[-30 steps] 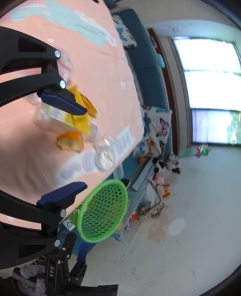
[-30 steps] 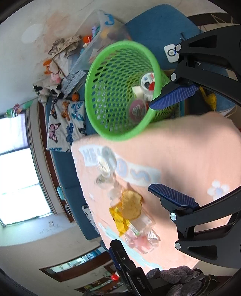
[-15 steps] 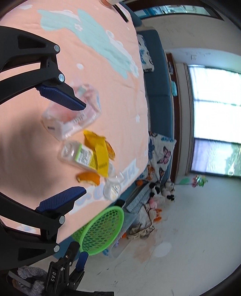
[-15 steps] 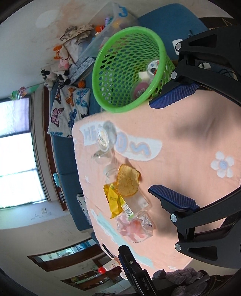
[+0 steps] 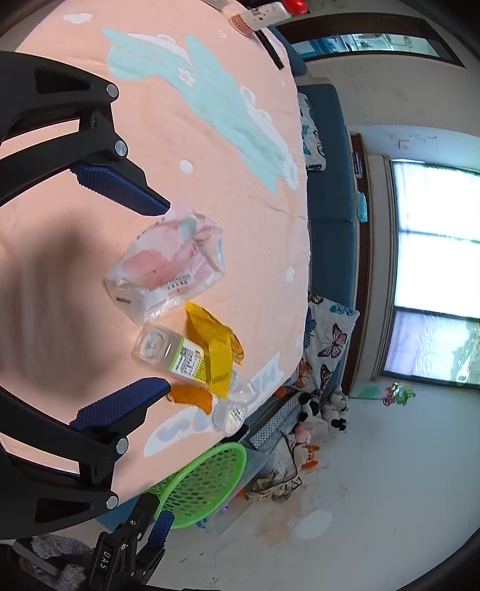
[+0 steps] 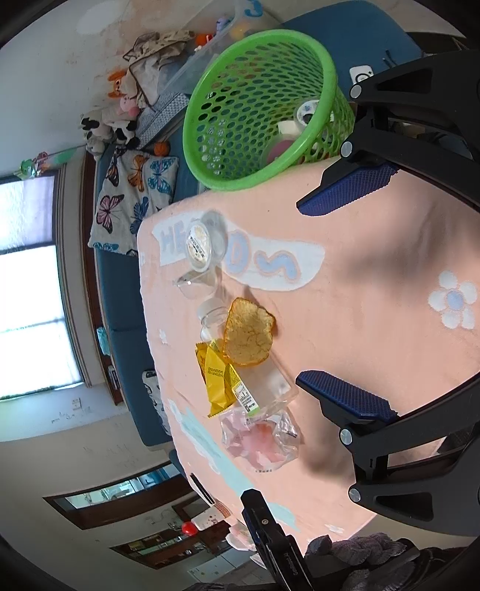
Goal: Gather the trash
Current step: 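Move both grippers back over the table toward the orange peel and plastic bag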
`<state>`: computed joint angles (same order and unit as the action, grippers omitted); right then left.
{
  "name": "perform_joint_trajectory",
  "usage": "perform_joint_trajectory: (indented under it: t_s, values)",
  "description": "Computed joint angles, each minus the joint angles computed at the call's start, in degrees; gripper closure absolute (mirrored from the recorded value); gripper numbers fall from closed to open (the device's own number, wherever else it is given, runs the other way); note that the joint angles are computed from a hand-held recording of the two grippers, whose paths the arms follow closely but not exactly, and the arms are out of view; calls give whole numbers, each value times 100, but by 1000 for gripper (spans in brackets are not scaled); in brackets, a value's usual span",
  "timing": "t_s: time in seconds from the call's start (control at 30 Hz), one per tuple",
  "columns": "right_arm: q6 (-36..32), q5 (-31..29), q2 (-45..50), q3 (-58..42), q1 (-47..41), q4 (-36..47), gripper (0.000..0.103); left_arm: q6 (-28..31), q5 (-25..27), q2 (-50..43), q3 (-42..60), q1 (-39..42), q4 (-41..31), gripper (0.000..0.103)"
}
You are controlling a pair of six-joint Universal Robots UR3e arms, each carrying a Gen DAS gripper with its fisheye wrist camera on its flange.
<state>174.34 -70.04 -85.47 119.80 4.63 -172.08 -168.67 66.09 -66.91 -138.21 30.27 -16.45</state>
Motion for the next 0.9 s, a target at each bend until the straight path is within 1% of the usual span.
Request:
perform_joint_trajectory:
  t_s: [0.23, 0.57, 0.7, 0.9]
  values:
    - [-64, 79, 290, -264, 62, 91, 18, -36, 13, 20, 24, 120, -93, 16]
    - [-245, 259, 662, -589, 108, 203, 17, -99, 205, -176, 61, -10, -2, 15]
    - [-340, 403, 829, -776, 109, 376, 17, -134, 228, -256, 90, 14, 5, 15]
    - [-593, 525, 1295, -1385, 214, 781, 17, -162, 265, -344, 71, 60, 9, 15]
